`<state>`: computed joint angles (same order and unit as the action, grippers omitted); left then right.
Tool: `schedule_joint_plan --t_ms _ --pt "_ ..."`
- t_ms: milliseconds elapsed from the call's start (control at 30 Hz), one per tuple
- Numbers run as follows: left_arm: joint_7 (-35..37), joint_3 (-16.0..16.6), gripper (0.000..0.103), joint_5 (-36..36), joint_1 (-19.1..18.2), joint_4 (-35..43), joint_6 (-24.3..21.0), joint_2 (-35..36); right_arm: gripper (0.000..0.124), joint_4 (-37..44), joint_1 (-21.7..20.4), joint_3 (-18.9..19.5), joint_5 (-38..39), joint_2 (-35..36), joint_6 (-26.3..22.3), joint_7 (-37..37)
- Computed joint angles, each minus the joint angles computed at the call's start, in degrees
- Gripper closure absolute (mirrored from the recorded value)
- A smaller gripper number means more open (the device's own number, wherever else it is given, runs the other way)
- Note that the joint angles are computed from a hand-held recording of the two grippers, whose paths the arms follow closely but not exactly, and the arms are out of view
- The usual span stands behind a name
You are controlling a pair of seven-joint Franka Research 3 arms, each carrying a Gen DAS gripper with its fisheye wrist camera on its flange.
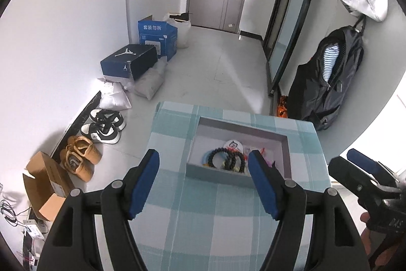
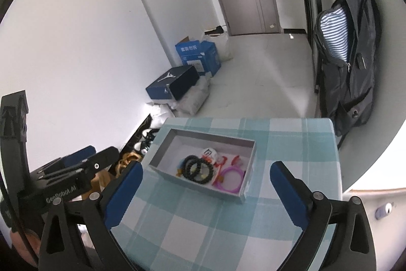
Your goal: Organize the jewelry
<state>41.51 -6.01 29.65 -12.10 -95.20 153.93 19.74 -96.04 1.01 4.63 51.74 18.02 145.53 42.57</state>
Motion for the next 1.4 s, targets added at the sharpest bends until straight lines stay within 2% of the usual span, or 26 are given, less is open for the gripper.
schedule_joint_plan --t_ms 300,467,767,967,1167,1400 --pt "-1.2 0.1 0.035 4.8 -1.4 -3.2 1.8 -2.1 0.023 -7.8 0.6 -0.6 3.9 -5.2 3.3 -2.8" --pt "-2.1 0.2 0.035 6.0 -1.7 -3.7 2.7 -2.4 0.023 -7.9 1.0 -1.4 3.7 -5.3 3.7 -2.6" --pt "-4.0 0.6 0.035 7.6 -2.1 -2.5 1.3 -1.6 0.023 -7.9 0.9 -1.3 4.1 -5.2 3.6 -2.6" --pt "-5.5 0.9 0.035 9.1 -2.2 -2.9 2.6 -2.2 0.023 -8.0 1.1 -1.5 5.0 -5.3 3.8 -3.0" --pt "-3.1 -0.4 0.035 5.9 -1.0 -3.2 2.9 -2.1 0.023 -8.0 1.0 -1.4 4.8 -5.3 3.8 -2.5" --pt "-3.2 0.1 0.035 5.4 -1.4 -3.4 3.2 -2.4 0.023 -8.4 1.3 -1.4 4.8 -5.5 4.3 -2.9"
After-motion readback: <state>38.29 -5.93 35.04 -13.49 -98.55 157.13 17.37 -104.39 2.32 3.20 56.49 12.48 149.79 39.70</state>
